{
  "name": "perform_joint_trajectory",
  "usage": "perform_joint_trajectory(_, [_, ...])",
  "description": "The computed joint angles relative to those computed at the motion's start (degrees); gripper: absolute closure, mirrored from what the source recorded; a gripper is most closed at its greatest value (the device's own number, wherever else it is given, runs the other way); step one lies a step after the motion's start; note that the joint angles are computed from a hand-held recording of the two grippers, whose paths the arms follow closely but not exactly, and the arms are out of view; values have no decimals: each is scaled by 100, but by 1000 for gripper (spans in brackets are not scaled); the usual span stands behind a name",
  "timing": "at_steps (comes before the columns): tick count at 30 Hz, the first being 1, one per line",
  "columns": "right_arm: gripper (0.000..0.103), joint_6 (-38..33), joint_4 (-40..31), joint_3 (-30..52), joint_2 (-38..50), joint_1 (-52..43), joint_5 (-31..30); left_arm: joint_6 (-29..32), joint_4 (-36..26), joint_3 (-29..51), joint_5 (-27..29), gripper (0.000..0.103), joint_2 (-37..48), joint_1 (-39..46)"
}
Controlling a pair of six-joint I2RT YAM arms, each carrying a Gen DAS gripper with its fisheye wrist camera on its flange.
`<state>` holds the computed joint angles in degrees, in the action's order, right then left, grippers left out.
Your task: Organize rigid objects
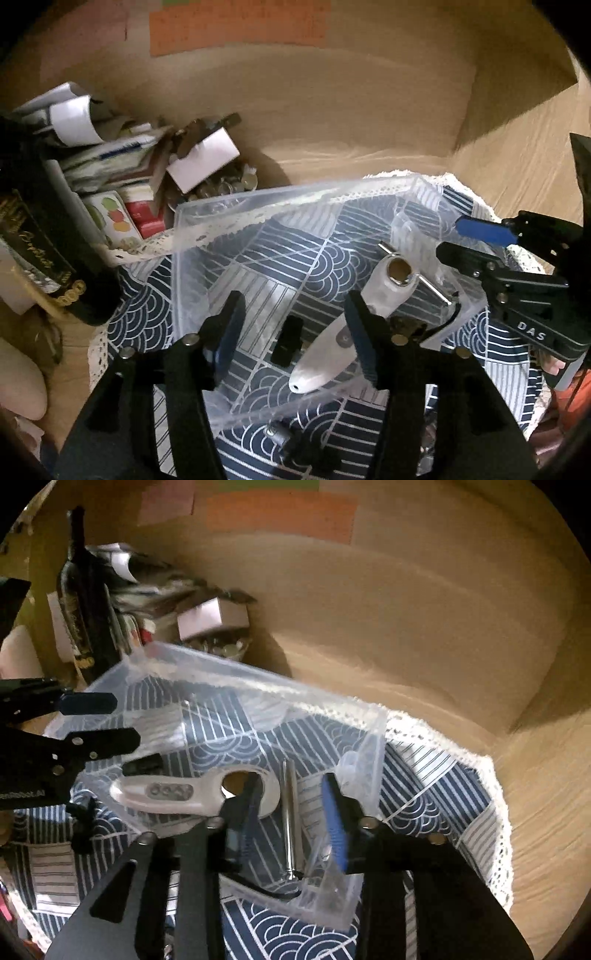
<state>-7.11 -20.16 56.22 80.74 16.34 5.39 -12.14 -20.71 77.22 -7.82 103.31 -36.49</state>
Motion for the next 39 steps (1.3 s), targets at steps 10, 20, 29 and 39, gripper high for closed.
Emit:
perform_joint_trajectory(10, [52, 130, -246, -491, -1448, 251, -102, -180, 228, -1109, -612, 10, -1482, -225])
perform_joint_trajectory(20, [50, 566, -526, -1381, -2067, 442, -204, -390, 213, -2164, -684, 8, -1983, -311])
perform_joint_trajectory(29, [50, 968, -733, -2124, -2073, 435, -634, -662, 238, -2336, -221, 23, -1515, -382])
perform_joint_trajectory(39, [50, 1149, -320, -2370, -1809, 904, -323, -852, 111, -1830, -101, 47, -713, -470])
